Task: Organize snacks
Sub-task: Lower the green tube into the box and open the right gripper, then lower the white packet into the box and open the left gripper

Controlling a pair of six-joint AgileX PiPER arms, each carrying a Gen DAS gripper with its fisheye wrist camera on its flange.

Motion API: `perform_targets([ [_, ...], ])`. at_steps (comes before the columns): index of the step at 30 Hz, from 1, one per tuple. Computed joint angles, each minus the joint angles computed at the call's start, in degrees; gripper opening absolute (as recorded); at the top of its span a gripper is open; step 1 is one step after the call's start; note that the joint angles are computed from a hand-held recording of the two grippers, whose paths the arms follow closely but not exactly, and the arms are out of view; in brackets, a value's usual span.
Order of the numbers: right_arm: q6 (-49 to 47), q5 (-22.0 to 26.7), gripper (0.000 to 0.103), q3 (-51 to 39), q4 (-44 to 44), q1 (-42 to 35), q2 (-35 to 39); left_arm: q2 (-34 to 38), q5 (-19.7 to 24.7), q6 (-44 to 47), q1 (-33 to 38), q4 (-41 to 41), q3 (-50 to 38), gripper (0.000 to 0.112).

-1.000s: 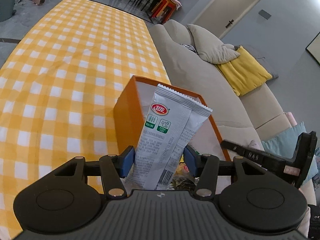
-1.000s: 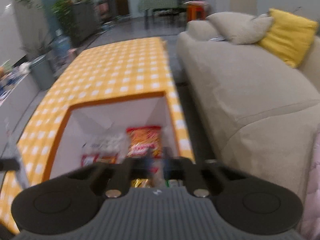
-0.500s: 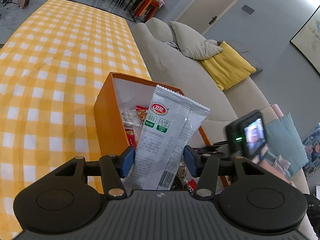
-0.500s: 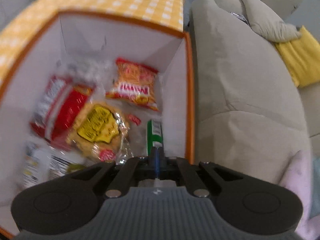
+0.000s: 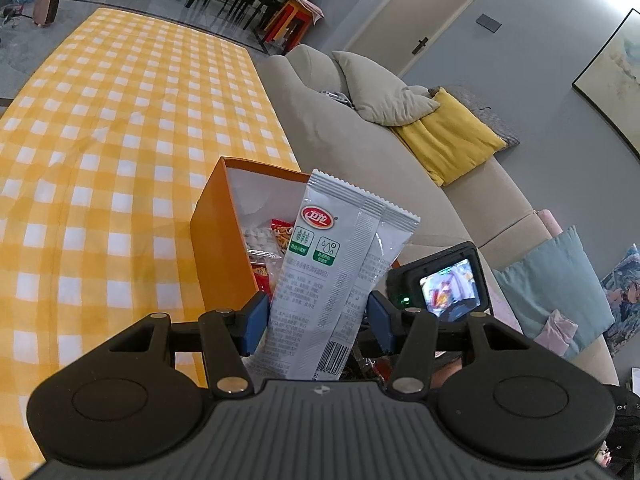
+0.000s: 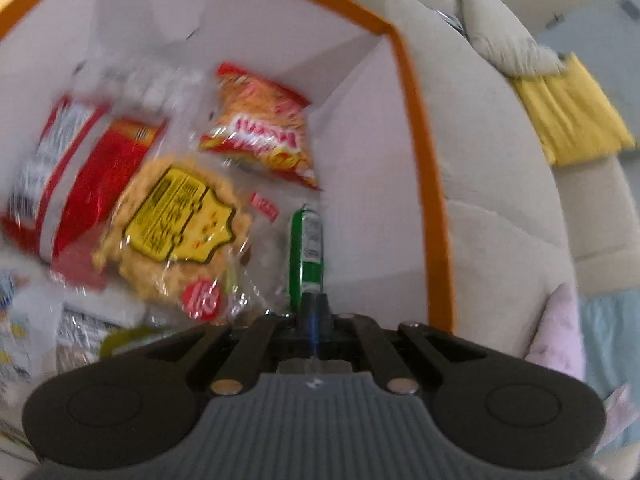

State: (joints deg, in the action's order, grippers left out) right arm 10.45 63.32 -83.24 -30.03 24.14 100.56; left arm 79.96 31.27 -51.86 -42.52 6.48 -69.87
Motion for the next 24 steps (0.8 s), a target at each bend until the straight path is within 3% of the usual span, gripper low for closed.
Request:
perform_targets([
  [5, -7.62, -3.84, 0.002, 0.23, 11.79, -5.93, -5.12, 0.57, -0.19, 0.64, -0.02, -1.56, -0.99, 0.061],
  [7, -12.97, -8.06, 0.007, 2.08, 22.33, -11.51, -10.35, 2.13, 0.93, 1.00, -0.81, -2.33, -3.40, 0.061],
  [9, -15.39, -12.54, 0.008, 4.90, 33.79, -17.45, -14.69, 5.01, 4.74, -0.13, -2.31, -1.46, -7.85, 0.061],
  [12, -27.17, -12.92, 0.009, 6.23, 50.73, -25.50, -17.29, 11.23, 12.58, -5.32, -5.24, 2.28, -16.63, 0.061],
  [16, -39.15, -17.82, 0.012, 11.38, 65.58, -31.31, -21.03, 18.10, 20.79, -10.26, -8.66, 6.30, -25.60, 0.061],
  [20, -47.50, -16.01, 0.012, 12.15, 74.98, -35.82, -21.21, 25.10, 30.17, -16.25, -10.49, 9.15, -34.74, 0.060],
  [24, -48.02, -13.18, 0.012, 10.73, 79.08, -38.95, -19.25, 29.92, 33.35, -22.36, -9.97, 7.65, -39.13, 0.059],
])
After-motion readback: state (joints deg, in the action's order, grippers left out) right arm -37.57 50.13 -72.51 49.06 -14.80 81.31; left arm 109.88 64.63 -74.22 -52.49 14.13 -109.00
